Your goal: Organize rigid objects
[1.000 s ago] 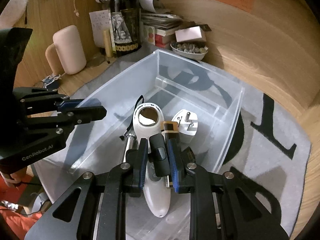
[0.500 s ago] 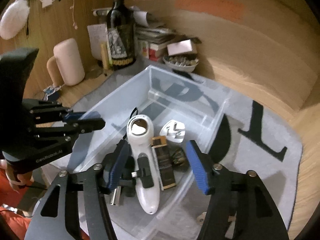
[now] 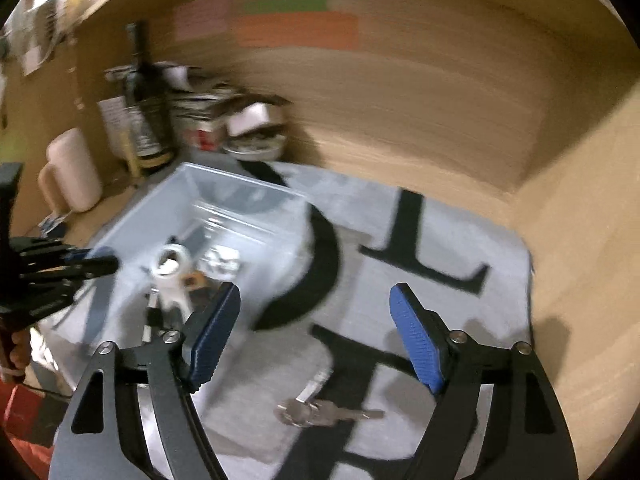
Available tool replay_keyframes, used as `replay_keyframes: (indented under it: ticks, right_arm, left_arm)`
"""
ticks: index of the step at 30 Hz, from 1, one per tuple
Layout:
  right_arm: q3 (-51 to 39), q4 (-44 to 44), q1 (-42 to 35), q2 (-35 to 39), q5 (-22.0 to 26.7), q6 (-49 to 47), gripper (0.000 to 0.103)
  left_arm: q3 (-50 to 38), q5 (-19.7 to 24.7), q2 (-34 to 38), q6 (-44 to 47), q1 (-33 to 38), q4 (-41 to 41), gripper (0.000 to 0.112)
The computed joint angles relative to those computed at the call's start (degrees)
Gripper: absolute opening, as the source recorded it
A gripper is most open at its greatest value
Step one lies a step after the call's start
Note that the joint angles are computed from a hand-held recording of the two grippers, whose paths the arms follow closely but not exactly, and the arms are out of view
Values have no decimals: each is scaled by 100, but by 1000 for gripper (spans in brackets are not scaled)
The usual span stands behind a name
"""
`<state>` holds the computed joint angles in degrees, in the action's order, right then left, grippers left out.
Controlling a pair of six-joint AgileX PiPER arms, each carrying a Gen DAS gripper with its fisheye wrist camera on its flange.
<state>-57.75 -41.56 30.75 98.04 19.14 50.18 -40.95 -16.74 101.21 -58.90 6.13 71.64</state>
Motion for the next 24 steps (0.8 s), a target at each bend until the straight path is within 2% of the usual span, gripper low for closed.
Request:
replay_keyframes:
  ticks: [4,11,17,20,24]
  right_arm:
    - [234,649,-335,45,-91,-479,75]
    - [694,1121,-477,243,-307,-913,75]
    - [1001,1083,-551,406,-429,-800,75]
    - [1176,1233,-717,410,-756,-843,77]
    - [1216,359,-657,434,-850,56,77]
  left_arm:
    - [16,15,-6,105,1,-92,11]
    - [37,25,-20,99,10,-86,11]
    - [35,29,-20,89,19,-70,11]
    - [31,26,-18,64,24,-42,11]
    - [38,19,-25,37,43,-10,11]
